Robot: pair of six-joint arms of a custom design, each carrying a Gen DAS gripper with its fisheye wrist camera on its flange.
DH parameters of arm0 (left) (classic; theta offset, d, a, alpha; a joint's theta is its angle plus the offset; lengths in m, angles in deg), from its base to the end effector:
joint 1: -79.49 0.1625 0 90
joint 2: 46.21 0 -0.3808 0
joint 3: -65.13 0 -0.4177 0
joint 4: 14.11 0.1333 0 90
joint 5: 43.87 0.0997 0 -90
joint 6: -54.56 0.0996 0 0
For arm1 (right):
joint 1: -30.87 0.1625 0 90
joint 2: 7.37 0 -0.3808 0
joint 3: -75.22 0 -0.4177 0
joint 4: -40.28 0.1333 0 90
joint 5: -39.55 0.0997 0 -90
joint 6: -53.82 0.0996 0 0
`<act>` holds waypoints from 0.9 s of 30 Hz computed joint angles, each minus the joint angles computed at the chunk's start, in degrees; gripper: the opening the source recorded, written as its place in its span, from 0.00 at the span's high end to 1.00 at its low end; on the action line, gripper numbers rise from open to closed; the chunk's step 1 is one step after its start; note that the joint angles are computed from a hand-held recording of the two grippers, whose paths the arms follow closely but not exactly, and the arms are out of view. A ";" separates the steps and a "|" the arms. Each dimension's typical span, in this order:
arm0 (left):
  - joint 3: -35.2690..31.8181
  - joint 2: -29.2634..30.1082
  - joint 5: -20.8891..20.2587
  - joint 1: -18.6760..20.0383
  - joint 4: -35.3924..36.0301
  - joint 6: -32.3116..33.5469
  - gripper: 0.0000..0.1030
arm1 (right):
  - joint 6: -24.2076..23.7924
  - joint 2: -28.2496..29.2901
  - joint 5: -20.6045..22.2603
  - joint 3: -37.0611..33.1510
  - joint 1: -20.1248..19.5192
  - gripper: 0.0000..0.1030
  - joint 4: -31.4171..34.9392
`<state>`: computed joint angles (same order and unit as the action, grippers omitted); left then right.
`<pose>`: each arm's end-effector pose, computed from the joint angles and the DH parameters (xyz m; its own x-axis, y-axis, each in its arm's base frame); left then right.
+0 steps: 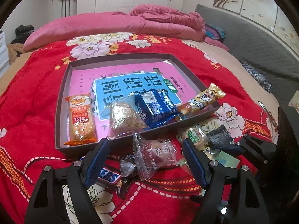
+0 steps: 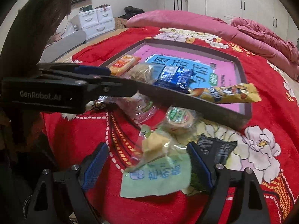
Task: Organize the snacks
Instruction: 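Move left tool to the clear red-fruit bag while right tool approaches the pale green bag, then grasp the red-fruit bag with the left tool while the right tool grasps the green bag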
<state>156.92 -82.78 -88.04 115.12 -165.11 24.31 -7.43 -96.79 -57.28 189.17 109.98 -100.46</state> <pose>-0.4093 -0.5452 -0.0127 -0.8087 0.1609 -0.5657 0.4645 0.7648 -0.4465 0.0216 -0.5306 0.3252 -0.6128 -0.6574 0.4385 -0.7646 0.6334 -0.1189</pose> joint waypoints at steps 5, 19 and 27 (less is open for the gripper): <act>-0.65 0.34 -0.49 0.38 0.43 -0.07 0.22 | -1.19 1.21 -1.78 0.95 0.50 0.24 -2.34; -2.62 1.62 -2.83 1.03 2.29 1.87 0.22 | 0.57 1.60 -2.10 -0.11 0.40 0.58 -0.90; -4.45 3.04 -2.56 0.98 5.02 2.34 0.23 | 1.03 1.85 -3.13 -0.62 0.30 0.58 -1.18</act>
